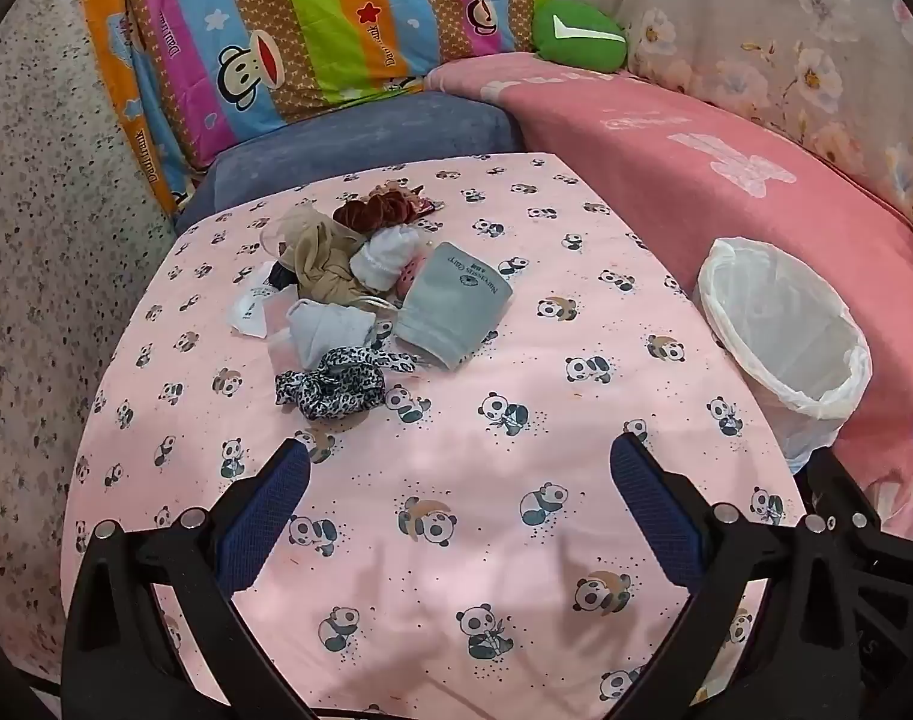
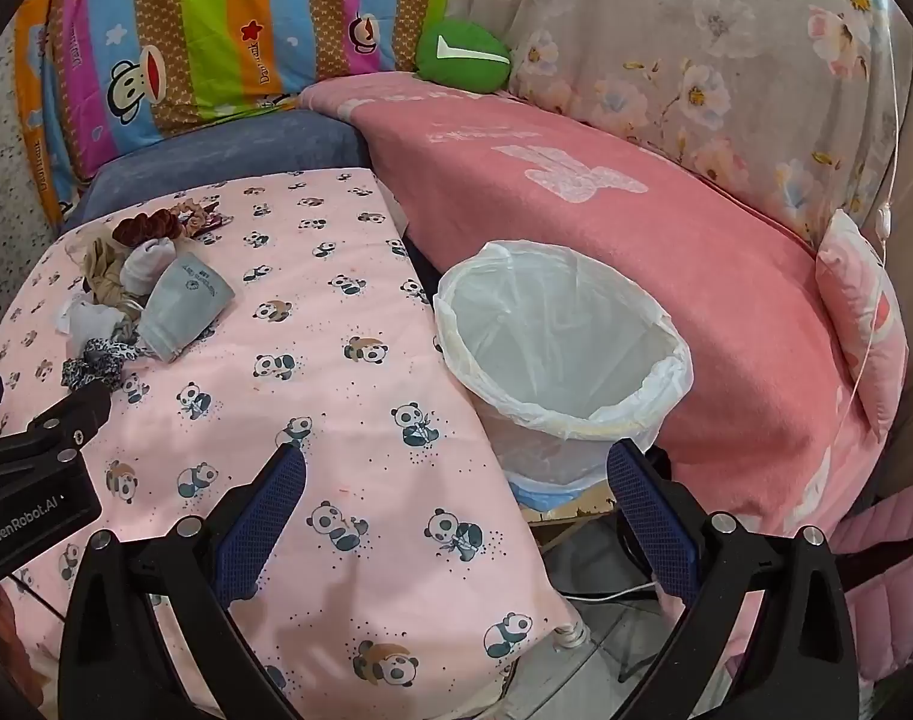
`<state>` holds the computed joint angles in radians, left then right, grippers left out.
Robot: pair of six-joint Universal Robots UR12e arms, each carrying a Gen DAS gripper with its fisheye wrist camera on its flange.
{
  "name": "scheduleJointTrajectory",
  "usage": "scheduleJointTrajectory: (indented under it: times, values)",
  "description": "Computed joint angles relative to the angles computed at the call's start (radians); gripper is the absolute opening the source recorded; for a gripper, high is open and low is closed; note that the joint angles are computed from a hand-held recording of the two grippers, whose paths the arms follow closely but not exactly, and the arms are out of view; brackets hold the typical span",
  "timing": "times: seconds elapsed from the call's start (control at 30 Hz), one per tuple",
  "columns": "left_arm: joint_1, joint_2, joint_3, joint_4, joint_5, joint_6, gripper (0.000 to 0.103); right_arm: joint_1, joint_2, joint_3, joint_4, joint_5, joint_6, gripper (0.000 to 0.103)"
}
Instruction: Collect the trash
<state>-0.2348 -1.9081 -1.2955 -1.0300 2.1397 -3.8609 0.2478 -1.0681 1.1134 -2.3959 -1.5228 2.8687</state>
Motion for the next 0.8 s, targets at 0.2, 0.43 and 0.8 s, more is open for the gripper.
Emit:
scheduleJointTrajectory:
  times: [0.2,0.43,0.8]
  values:
    - [-0.002,-0.001,0.001,0.005,0.0,0.003,0.095,0.0,-0.002,0.003,-0.006,-0.007,0.0,0.096]
    - [-0.012,0.003,0.001,0.001,0.005,-0.01,0.096,0.002,-0.006,0.004,-0.017,-0.009,0.003,0.096]
    - [-0.003,0.019,0.017,-0.023,0.001,-0.014,0.095,0.006,-0.012,-0.012,-0.023,-0.009,0.003,0.096]
